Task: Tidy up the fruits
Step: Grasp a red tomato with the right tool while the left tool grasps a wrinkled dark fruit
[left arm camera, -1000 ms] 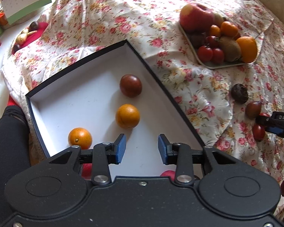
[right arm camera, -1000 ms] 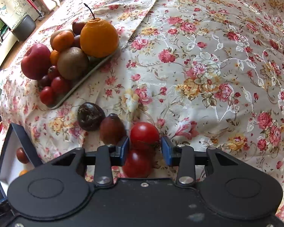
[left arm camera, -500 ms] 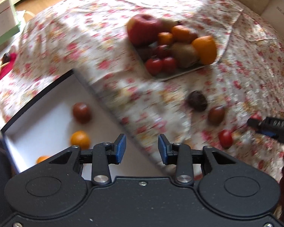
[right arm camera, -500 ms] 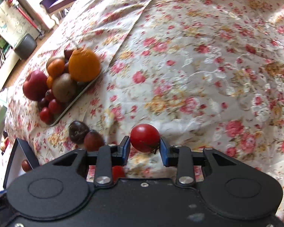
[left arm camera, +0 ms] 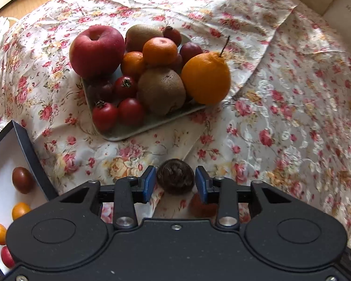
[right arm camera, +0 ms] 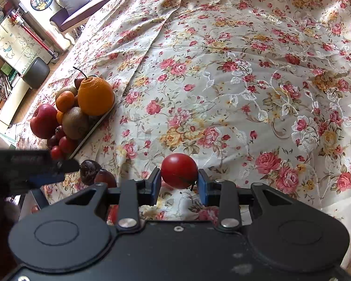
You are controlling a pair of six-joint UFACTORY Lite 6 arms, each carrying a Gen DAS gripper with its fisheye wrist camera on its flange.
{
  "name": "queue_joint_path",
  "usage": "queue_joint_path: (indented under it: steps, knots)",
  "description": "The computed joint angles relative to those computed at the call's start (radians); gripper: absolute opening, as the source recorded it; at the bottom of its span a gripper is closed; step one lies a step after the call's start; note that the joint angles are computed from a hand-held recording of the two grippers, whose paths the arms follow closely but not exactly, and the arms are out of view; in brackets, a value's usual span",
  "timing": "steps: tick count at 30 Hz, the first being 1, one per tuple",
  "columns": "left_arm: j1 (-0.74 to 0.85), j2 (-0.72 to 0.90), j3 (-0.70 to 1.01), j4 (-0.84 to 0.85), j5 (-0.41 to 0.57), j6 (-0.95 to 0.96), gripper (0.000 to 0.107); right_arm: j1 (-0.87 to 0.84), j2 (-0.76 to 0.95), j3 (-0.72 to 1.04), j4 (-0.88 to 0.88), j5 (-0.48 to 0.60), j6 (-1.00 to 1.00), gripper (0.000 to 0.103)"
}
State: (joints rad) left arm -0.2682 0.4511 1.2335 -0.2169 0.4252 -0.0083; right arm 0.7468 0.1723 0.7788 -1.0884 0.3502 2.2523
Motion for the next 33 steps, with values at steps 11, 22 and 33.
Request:
queue_joint_path:
  steps: [11, 22, 33]
  knots:
    - [-0.107, 0.111, 0.061, 0.350, -0.036, -0.406, 0.050, -0.033, 0.012, -0.033, -0.099, -0.058, 0.095, 0.035]
    - [-0.123, 0.124, 0.023, 0.416, -0.090, -0.508, 0.053, -0.025, 0.011, -0.030, -0.105, -0.063, 0.101, 0.035]
    - [-0.151, 0.055, -0.073, 0.568, -0.132, -0.641, 0.050, -0.014, 0.034, -0.002, -0.073, -0.070, 0.054, 0.035]
